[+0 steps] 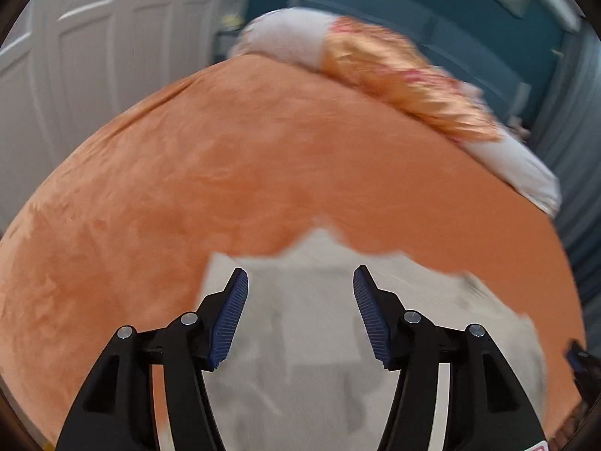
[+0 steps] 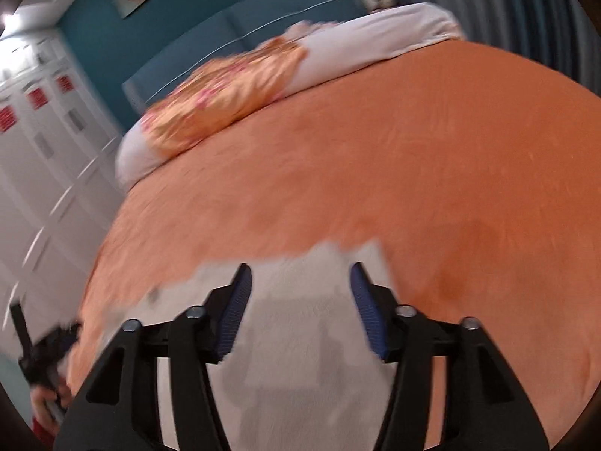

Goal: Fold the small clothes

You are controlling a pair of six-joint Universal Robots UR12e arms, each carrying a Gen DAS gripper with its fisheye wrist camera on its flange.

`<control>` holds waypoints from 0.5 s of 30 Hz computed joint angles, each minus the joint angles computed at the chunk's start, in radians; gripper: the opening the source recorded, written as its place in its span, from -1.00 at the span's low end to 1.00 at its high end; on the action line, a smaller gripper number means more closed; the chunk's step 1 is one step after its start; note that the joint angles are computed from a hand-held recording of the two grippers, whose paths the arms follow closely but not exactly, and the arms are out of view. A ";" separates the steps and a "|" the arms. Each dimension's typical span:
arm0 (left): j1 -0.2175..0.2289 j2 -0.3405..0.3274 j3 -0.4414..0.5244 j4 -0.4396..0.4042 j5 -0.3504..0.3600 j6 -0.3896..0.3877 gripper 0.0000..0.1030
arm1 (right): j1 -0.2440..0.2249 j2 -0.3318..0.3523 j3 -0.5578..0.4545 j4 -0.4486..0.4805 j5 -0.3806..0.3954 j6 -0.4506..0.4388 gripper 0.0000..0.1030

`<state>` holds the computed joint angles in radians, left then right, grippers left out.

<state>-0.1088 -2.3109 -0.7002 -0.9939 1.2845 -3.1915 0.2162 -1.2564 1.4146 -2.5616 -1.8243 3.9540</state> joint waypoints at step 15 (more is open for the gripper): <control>-0.037 0.164 -0.307 -0.092 0.097 0.199 -0.23 | 0.084 0.012 0.020 0.208 0.190 -0.058 -1.00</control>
